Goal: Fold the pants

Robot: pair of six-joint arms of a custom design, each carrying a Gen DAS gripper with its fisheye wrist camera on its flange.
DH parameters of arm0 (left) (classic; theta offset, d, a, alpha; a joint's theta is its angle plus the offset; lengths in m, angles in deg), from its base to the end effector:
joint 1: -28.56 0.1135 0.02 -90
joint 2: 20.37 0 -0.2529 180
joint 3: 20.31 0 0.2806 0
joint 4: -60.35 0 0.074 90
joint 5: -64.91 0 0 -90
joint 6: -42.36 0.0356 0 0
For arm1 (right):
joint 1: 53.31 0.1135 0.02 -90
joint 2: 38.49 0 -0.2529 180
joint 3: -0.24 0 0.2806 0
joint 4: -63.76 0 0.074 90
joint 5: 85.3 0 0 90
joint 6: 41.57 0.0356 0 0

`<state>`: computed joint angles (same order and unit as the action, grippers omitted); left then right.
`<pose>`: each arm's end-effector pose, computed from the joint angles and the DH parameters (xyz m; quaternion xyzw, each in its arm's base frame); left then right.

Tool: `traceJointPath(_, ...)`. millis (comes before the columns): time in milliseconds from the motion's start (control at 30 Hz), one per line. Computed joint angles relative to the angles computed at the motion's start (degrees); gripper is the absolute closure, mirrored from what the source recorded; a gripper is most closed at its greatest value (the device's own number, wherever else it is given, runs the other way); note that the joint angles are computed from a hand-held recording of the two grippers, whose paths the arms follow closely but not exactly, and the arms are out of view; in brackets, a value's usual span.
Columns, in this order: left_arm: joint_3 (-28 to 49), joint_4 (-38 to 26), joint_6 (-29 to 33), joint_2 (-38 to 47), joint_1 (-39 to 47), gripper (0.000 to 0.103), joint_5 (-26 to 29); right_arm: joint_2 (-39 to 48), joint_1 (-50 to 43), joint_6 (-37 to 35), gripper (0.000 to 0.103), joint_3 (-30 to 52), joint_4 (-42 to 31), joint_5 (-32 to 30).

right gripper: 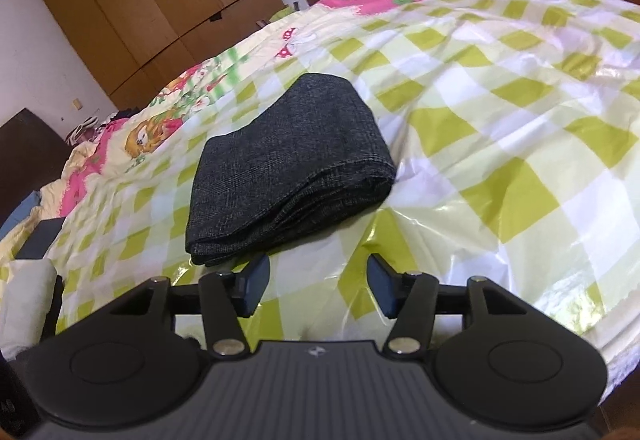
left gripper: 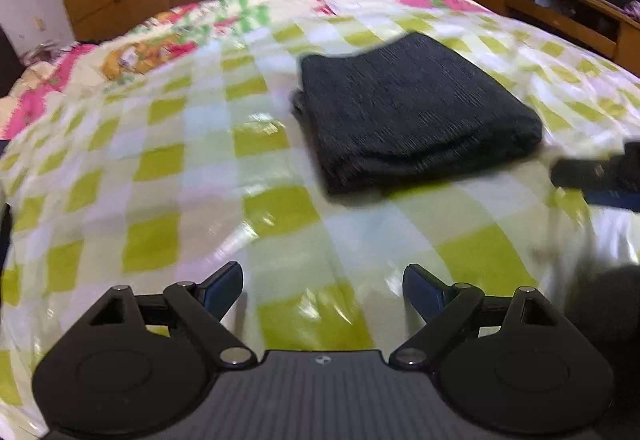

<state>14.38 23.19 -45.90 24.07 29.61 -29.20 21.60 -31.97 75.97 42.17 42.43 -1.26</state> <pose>0.1907 0.0060 0.1631 -0.0076 0.9296 0.0423 0.3661 0.2268 0.0926 0.1757 0.0267 0.9031 0.2191 0.3684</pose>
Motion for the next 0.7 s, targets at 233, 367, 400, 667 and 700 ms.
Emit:
traceJointPath(233,8.22,11.47,0.18,14.67,1.38,0.003,-2.20,15.72,-4.05,-4.00,0.047,9.50,7.90,-1.03)
traceJointPath(367,16.00,19.31,-0.51,27.92,-1.26,0.003,-5.02,25.51,-4.63,-9.37,0.047,16.73,11.14,-0.97)
traceJointPath(400,18.75,20.34,-0.57,32.22,-1.75,0.003,-5.28,28.06,-5.03,-10.79,0.047,18.41,11.12,-1.94)
traceJointPath(667,22.83,23.03,5.60,43.41,1.28,0.000,-1.19,31.62,-4.83,-25.53,0.047,22.13,5.05,-2.95)
traceJointPath(700,23.58,22.58,4.81,43.11,2.16,0.000,-0.37,30.82,-5.48,-24.24,0.047,22.76,4.59,-4.46)
